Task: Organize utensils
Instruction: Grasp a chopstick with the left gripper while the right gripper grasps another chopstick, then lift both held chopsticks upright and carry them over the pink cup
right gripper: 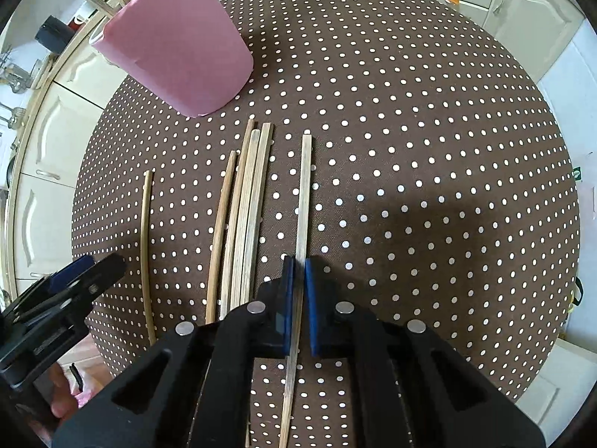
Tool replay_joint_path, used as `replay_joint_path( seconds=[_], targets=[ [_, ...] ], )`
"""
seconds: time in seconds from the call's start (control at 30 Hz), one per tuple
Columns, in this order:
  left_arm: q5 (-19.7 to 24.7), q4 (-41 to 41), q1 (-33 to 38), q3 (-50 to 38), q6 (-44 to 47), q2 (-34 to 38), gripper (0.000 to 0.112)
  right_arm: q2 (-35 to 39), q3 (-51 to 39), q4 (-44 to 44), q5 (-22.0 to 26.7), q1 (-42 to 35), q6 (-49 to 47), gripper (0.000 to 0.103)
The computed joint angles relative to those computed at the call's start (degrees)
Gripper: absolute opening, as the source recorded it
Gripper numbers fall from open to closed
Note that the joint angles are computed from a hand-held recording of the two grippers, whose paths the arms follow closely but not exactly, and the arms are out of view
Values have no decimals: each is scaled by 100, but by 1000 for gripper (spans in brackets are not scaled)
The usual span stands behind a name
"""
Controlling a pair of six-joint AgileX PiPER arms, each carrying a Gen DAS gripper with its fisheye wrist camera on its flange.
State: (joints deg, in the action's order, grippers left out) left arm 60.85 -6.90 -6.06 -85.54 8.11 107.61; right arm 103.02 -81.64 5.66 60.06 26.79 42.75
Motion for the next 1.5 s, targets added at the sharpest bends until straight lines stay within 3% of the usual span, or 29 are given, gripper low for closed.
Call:
replay_joint_path(
  seconds=[0.1,0.2,0.23,0.3,0.53,0.83,1.13,1.5],
  targets=[
    [-22,244,-238,-110,-230,166,66,-87,190,83,-147,-66,-63,5],
    [-128,525,-483,-113,-423,281,42,-246,310,178,-156,-164,-134,5],
    [-216,563,-536,-61,-422,245,26,-279,369,196,-193,-184,-112,5],
    [-258,374,-502,-37,-267,212,7,-365,341,173,-81,-244,-71,4],
    [49,-188,-98,-125,166,130,6,-370,143,81,99,-257,93,5],
    [140,-246,56,-80,511,-388,6,-579,-435,-363,168,-251,241,5],
    [636,-277,90,-882,327,-495,6,-827,-1026,-797,189,-154,531,5],
    [768,-656,182,-1480,378,-856,6,-766,-2153,-1409,429,-189,791,5]
  ],
)
